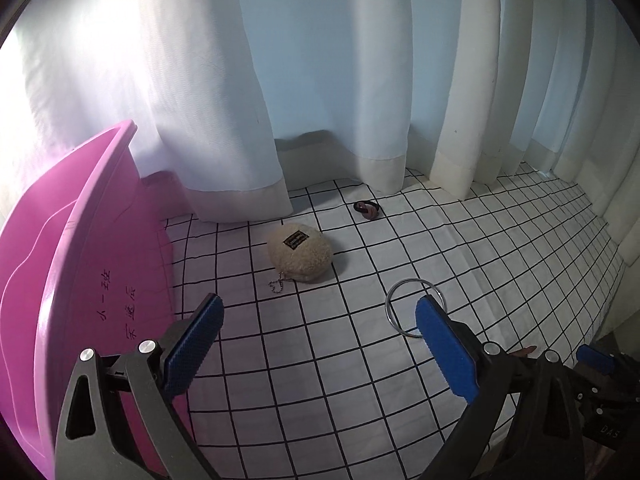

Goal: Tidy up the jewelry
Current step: 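Withdraw both open tools from the tub back over the table, then move the left tool over the silver ring while the right tool approaches the brown hair clip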

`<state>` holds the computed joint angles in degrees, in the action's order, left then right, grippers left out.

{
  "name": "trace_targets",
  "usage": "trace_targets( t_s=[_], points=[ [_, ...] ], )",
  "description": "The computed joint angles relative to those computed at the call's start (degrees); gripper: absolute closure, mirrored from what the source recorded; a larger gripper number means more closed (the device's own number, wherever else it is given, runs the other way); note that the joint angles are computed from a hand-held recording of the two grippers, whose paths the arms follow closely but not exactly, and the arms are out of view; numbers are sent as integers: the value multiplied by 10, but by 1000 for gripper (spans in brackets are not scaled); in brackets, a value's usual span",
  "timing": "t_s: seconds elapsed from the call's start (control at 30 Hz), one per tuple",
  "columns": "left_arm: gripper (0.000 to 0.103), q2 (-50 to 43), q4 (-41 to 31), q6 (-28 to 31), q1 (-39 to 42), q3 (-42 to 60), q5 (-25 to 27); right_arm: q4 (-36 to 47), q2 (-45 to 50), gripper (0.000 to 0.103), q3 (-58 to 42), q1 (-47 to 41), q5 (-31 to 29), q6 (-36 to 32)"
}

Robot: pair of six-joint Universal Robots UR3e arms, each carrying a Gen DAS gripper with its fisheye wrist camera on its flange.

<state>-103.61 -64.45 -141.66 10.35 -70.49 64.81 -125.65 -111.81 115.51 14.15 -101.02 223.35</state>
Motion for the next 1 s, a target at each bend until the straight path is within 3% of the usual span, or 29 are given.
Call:
trace_targets(
  t_s=[0.2,0.5,0.8,1.0],
  points=[
    [8,-44,42,5,-29,-15,3,-72,60,38,29,40,-28,84],
    [8,-69,88,74,-64,-70,-8,-126,142,38,32,99,-120,186],
    [8,-106,98,78,-87,-66,1,-149,222,38,6,127,-184,267],
    [8,-110,133,75,-95,-87,6,-114,258,38,-28,136,-220,302]
  ],
)
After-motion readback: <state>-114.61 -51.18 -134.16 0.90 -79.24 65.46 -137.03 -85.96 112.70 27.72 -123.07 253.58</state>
